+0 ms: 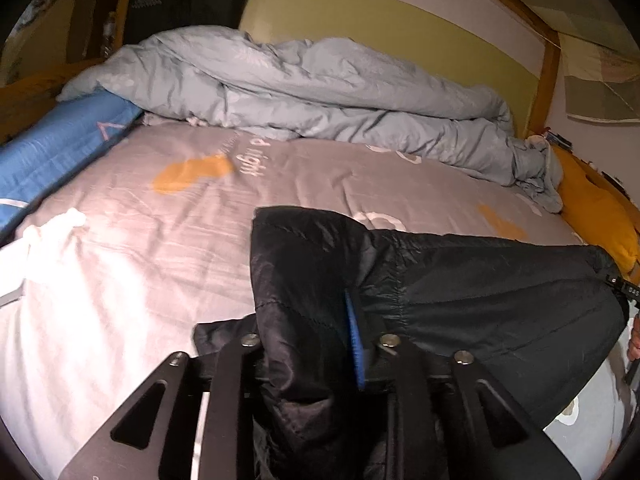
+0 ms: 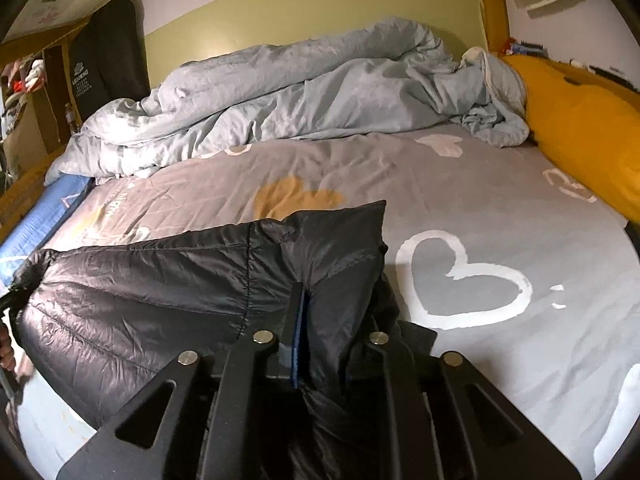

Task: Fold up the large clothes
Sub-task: 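Fold the gripped jacket end over the body and open both tools, then grasp the folded jacket edge with both tools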

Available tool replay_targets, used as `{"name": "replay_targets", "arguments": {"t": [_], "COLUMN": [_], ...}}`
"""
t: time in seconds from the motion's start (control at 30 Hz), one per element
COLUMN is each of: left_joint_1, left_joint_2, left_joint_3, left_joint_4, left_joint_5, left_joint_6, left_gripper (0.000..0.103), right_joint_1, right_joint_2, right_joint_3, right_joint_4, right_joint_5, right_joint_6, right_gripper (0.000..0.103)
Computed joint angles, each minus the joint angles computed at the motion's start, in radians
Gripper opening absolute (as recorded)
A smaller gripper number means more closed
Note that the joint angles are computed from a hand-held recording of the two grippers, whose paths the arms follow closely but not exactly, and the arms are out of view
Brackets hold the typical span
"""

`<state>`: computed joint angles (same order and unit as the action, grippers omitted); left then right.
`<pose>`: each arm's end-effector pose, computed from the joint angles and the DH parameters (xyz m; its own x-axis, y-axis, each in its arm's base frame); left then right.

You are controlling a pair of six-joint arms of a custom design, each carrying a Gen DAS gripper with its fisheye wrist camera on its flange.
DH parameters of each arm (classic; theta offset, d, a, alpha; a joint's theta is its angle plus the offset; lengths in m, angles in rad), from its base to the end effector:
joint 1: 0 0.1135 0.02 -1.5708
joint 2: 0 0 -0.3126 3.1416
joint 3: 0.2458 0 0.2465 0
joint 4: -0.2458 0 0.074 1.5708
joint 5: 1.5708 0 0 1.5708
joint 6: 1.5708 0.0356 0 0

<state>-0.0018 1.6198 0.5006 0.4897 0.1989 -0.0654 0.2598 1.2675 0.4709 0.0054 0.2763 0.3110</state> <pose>0.2816 -0.0075 0.1727 -0.5980 -0.0630 -0.7990 0.1227 0.9780 -0.1689 0.2081 0.0453 0.2058 -0.6733 0.1257 -0.7286 0.1515 0.9880 0.0304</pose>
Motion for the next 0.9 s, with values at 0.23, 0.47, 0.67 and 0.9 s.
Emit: {"name": "replay_targets", "arguments": {"t": [0.23, 0.47, 0.67, 0.9], "left_joint_1": [-0.061, -0.097, -0.213, -0.26], "left_joint_2": [-0.187, -0.431, -0.393, -0.126], "left_joint_3": [-0.107, -0.103, -0.043, 0.014], "left_joint_4": [0.08, -0.073, -0.222, -0.225], "left_joint_5": [-0.171, -0.102, -0.094, -0.163], "left_joint_6": [0.006, -0.027, -0.038, -0.059], "left_gripper": [0.087, 0.09, 0.103, 0.103], "right_joint_1": [0.136, 0.357, 0.388, 0.294], "right_joint_2": [-0.146, -0.249, -0.143, 0.095], "right_joint_3": [0.016, 0.08, 0.138, 0.131], "right_joint_4": [-0.074, -0.158, -0.224, -0.229], "right_joint_5": [0.244, 0.35, 0.153, 0.025], "right_joint_6": [0.035, 0.066, 0.159, 0.251], "right_gripper": [0.071, 0.102, 0.103, 0.103]}}
